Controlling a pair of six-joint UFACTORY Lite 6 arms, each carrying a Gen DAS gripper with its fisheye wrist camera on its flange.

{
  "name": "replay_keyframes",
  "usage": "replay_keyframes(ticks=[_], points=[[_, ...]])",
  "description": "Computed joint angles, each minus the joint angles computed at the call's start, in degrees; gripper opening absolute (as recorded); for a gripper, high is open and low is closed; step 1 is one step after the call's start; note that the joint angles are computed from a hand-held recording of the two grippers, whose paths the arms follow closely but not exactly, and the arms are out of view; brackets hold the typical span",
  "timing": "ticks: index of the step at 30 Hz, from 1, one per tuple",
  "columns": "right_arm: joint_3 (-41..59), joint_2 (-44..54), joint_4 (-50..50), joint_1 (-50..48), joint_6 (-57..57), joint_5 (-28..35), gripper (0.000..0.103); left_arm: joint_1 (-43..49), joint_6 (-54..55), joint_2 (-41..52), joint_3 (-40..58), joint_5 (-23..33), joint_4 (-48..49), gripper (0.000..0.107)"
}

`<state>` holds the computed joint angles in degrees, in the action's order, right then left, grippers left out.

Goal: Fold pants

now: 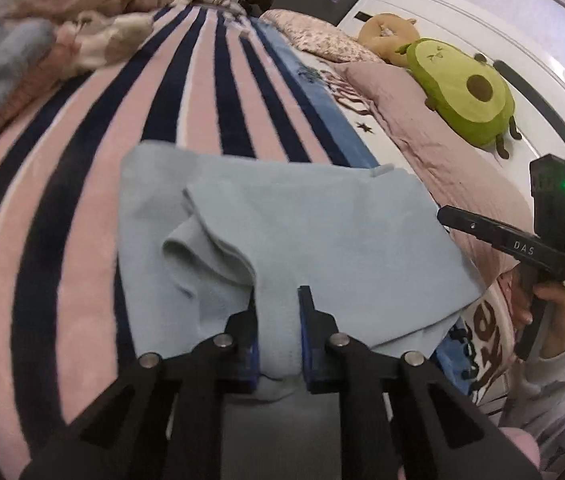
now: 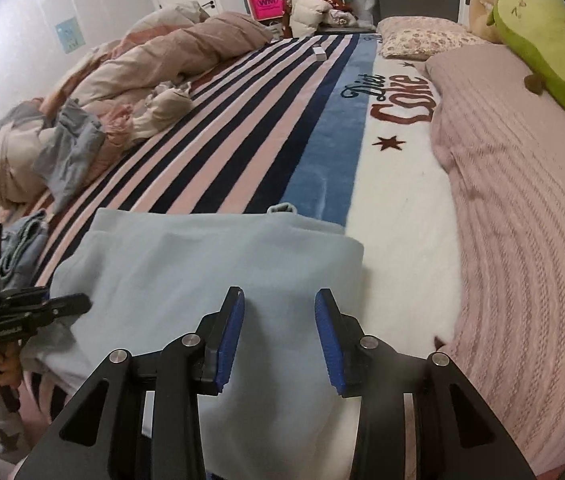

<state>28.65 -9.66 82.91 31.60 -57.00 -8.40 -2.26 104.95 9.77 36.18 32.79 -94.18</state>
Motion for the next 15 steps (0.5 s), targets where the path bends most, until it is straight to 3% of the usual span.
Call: replay_keyframes(ticks=[4,7,8,11,15], points=[[-2.9,-4.8,-3.4,-1.2,3.3,0.9,0.032,-2.6,-1.5,-7.7,-1.8,1.1,-0.5,0.010],[-4.5,-9.2,3.8,-1.9,-4.2,1.4,0.032,-4.9,-9.7,-12.1,-1.4,-2.3,4.9,0.011],[-4.8,-10.1,6.0,-1.7,-6.4,1.3,0.032,-4.7,-10.8,-12.4,-1.7,-3.8,5.7,0.016],[-5.7,-12.0,10.3,-0.1,-10.4,0.4,0.032,-2.5,-8.9,-12.1,-3.6,-7.6,4.5,0.057],[-6.2,-10.6,0.6,0.2,-0.8,1.7,0.032,2.4,-9.1,-7.2,-3.4,-7.0,6.9,0.059]])
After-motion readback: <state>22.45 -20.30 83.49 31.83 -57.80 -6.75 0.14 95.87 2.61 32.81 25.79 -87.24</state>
